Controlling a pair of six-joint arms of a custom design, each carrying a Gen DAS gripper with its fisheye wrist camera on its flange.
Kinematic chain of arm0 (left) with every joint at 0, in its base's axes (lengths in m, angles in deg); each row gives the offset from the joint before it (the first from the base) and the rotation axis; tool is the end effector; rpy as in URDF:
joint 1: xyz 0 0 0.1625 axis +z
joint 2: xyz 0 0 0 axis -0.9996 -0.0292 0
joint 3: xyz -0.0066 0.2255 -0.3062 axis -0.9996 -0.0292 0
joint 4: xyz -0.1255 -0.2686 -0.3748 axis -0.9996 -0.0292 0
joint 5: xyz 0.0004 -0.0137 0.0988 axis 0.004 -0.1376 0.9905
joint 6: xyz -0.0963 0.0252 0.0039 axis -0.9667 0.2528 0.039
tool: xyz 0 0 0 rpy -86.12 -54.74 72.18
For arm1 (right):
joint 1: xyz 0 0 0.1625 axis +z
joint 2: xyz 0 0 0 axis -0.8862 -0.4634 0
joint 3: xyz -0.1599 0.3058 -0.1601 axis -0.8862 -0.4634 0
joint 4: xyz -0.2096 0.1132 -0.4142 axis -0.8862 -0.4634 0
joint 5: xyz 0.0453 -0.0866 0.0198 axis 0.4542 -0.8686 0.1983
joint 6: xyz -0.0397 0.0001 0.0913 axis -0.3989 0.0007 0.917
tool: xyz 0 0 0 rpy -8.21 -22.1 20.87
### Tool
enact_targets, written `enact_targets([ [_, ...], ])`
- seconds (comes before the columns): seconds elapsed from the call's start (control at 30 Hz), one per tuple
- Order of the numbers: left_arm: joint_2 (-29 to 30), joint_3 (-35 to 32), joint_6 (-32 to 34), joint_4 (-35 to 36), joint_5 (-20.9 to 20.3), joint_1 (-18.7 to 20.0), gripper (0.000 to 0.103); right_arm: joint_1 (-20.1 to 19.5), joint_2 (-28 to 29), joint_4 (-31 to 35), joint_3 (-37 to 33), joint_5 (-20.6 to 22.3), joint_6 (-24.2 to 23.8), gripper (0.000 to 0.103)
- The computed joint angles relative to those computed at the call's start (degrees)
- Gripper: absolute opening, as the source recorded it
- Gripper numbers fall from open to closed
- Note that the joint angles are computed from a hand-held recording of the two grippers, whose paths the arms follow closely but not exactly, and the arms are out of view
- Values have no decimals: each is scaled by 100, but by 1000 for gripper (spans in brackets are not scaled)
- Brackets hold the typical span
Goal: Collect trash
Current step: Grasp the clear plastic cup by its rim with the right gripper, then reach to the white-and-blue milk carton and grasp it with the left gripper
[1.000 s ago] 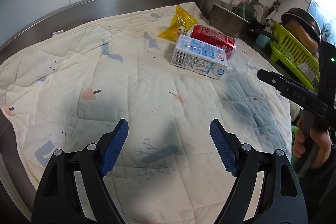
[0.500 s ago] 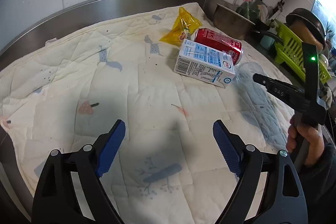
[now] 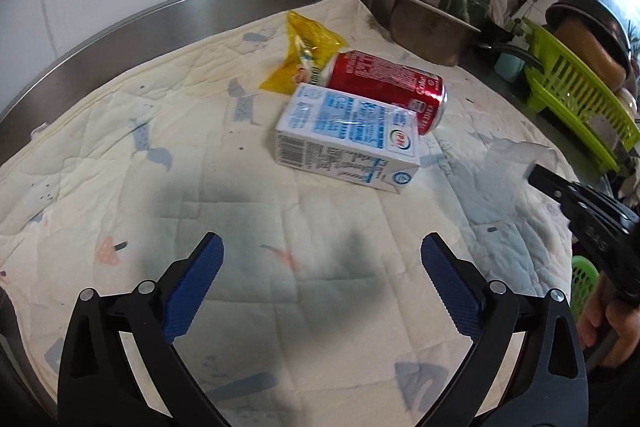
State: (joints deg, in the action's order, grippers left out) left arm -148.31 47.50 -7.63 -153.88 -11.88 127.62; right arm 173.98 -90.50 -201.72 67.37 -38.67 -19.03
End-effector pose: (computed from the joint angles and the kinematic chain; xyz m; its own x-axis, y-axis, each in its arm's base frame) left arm -0.2312 -0.4747 0.2919 -0.7501 -0.2605 -0.6078 0.2678 0.7208 -0.6394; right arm 0.3296 -0.5544 0.1815 -0.6734 -0.5487 0.4954 -0.7332 0.5815 -0.3526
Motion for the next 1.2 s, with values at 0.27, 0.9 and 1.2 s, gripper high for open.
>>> enact_targets([
  [0.27, 767, -383, 388, -805, 33, 195, 98, -200, -339, 113, 139, 175, 51, 2],
  [0.9, 542, -514, 2858, -1717, -360, 501, 98, -302, -466, 177, 159, 442, -53, 2],
  [1.2, 516, -744, 4859, -2072, -1040, 718, 98, -303, -445, 275, 116, 459, 68, 2],
])
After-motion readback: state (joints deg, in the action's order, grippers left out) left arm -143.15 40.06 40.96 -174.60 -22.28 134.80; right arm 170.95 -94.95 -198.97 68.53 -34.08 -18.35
